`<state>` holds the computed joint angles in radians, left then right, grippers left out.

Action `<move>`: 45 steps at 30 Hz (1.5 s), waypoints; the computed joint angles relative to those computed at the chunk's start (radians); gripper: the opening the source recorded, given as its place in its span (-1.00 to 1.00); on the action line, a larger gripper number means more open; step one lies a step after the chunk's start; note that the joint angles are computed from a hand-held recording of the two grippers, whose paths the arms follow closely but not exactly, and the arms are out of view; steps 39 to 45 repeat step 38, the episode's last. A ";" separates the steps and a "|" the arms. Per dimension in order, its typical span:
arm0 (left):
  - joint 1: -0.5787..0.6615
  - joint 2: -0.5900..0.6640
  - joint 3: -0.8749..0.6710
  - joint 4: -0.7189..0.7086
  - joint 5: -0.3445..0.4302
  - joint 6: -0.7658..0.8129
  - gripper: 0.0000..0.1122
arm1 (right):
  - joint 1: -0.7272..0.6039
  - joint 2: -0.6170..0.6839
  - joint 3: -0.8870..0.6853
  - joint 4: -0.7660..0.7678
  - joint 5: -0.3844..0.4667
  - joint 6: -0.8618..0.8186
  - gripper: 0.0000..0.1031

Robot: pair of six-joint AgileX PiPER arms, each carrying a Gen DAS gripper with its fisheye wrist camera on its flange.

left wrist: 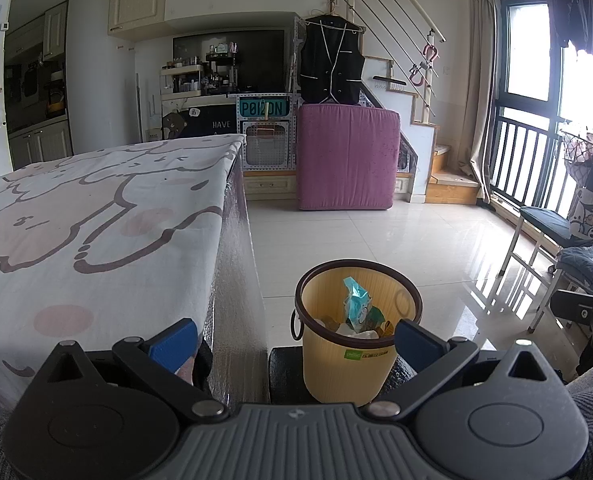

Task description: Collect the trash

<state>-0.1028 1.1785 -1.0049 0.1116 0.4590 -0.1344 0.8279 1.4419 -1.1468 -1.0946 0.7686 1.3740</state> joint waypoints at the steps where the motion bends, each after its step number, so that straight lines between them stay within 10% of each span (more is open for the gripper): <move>1: 0.000 0.000 0.000 0.000 0.000 0.000 0.83 | 0.000 0.000 0.000 0.001 0.000 -0.001 0.99; 45: 0.000 -0.001 -0.002 0.003 0.004 -0.007 0.83 | -0.003 -0.003 0.002 0.002 -0.003 -0.002 0.99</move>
